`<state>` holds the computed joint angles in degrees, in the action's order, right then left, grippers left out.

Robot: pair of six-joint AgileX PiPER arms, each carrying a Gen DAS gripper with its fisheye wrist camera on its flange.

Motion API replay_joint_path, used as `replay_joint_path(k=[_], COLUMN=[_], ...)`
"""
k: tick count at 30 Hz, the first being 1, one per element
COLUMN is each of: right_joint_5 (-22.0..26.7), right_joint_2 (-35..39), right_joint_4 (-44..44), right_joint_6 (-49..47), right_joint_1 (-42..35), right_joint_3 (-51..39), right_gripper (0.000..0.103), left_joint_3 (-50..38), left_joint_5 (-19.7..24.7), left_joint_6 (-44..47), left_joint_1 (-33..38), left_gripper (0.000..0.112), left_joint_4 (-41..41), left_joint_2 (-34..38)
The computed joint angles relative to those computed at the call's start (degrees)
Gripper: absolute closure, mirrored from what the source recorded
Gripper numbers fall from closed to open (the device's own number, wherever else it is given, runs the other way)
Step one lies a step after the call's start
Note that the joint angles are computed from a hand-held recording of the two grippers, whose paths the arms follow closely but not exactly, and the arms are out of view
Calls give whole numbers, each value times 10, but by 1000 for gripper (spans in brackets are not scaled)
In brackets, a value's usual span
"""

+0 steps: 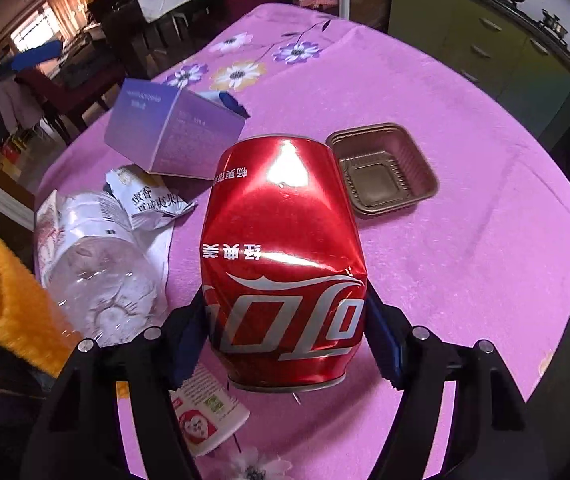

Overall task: Collect trash
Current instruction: 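Carry the Coca-Cola can with the right tool into the bin and open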

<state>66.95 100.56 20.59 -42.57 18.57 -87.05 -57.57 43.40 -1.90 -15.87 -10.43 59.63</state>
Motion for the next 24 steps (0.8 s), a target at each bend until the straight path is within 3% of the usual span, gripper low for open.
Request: replay_joint_path(k=[5,12,17,22,24], right_joint_5=[8,-5,-40,-76,-95], right_joint_2=[-54,-122,-66,8,25], right_joint_4=[21,-43,-148,-181,-187], right_joint_6=[-11,26,96,141,155], right_joint_1=[-48,-234,-340,-376,-383], right_joint_3=[27,87,116,117,116], right_gripper=[34,33,33,33,21], left_joint_3=[0,0,-9,-23,-30], left_joint_5=[0,-7,-9,1,10], left_joint_6=[-12,-16,-46,-85,-100], left_joint_1=[-16,-33,-60,-92,-99], left_gripper=[16,16,16,16,16], left_joint_4=[18,17,41,84,99], left_joint_2=[-3,5,21,31,36])
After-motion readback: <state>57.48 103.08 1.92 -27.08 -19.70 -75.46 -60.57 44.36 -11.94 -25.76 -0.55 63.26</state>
